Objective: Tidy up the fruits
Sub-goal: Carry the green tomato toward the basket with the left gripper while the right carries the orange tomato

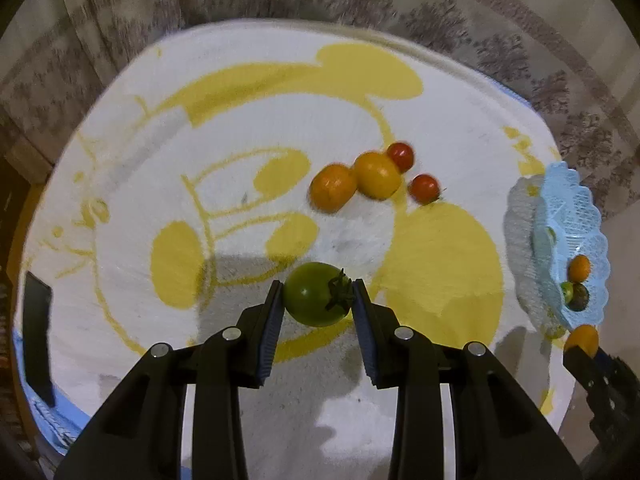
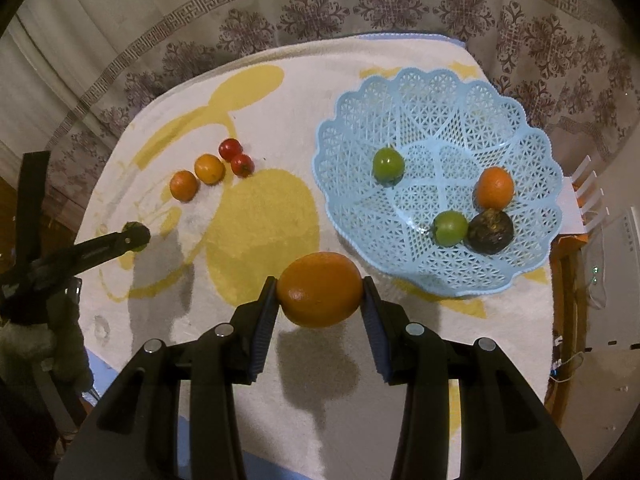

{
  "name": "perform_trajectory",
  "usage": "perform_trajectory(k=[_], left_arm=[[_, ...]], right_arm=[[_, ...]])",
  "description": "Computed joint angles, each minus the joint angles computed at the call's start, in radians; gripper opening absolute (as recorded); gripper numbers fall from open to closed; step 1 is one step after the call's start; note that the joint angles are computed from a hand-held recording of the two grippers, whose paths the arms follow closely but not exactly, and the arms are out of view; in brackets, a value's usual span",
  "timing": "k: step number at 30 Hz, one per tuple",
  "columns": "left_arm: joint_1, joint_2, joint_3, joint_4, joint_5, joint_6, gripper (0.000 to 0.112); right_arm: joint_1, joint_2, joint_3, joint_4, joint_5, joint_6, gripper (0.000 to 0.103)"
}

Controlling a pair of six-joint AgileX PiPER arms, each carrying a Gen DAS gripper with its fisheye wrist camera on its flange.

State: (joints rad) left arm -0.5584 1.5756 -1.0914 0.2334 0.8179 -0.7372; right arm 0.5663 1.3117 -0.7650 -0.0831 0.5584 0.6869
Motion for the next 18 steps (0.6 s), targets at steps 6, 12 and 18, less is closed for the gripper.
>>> perform_trajectory(k=[6, 12, 18], left_arm=[[-0.073, -0.057, -0.035, 0.067, 0.061, -0.059, 0.035], [-0.151, -0.081, -0.075, 0.111, 0.115, -0.096, 0.035], [-0.225, -0.066, -0.125, 0.136, 0.149, -0.112, 0.035]], right_arm=[[-0.007, -0.045, 0.000, -0.004, 0.010, -0.006, 0.043], [-0.024, -0.110, 0.012, -0.018, 0.028, -0.002, 0.043], [-0.064, -0.189, 0.041, -0.017, 0.053, 0.002, 0.043]])
